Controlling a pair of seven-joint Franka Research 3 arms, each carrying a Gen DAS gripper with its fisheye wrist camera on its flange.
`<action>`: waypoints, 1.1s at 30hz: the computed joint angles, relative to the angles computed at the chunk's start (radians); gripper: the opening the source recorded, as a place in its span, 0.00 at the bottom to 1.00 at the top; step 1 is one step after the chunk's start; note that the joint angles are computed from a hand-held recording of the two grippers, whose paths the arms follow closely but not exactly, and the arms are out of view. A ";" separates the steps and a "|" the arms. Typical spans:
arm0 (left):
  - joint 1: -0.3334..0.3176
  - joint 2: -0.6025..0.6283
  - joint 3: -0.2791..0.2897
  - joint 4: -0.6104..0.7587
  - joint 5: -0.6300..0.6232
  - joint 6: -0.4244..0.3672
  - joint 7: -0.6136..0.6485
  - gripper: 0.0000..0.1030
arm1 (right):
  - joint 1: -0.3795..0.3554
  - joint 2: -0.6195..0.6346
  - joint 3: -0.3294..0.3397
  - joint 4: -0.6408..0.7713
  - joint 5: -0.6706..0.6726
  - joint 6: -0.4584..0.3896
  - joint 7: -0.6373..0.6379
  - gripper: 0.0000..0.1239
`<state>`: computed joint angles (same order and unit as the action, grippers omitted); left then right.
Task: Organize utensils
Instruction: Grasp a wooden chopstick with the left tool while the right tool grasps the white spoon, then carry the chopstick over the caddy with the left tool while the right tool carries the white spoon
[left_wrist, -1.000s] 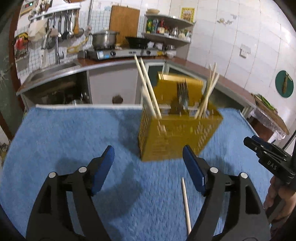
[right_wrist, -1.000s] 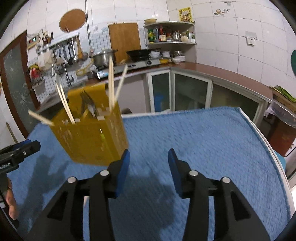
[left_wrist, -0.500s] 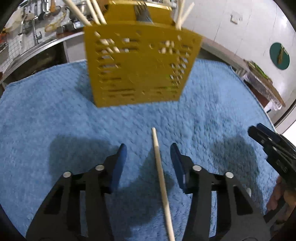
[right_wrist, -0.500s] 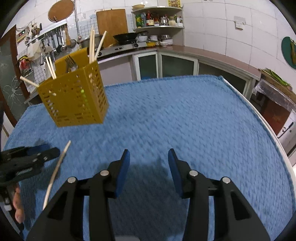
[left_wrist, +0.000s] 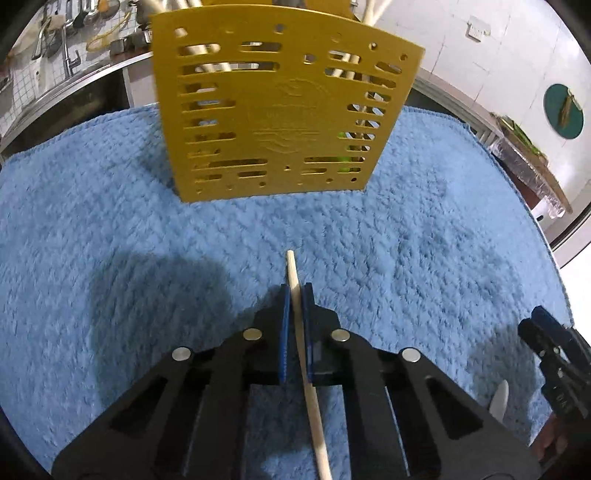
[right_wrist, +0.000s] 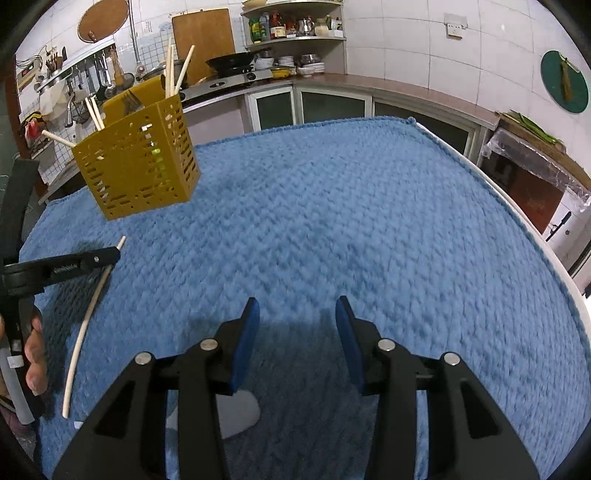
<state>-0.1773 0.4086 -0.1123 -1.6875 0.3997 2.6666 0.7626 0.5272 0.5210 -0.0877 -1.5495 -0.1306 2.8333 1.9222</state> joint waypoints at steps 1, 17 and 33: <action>-0.002 -0.015 0.003 -0.023 0.006 0.011 -0.008 0.05 | 0.006 -0.006 -0.005 -0.010 -0.003 0.001 0.008 0.35; -0.011 -0.323 -0.011 -0.406 0.274 0.062 -0.283 0.04 | 0.113 -0.144 -0.055 -0.199 -0.184 -0.022 0.291 0.34; 0.036 -0.373 -0.050 -0.476 0.267 0.116 -0.281 0.04 | 0.033 -0.083 0.078 -0.074 -0.094 -0.198 0.316 0.40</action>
<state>-0.1414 0.0354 -0.1622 -2.1639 0.6669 2.7822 0.4815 0.5598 0.4382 -0.0094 -1.6236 -0.2249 2.6357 2.2385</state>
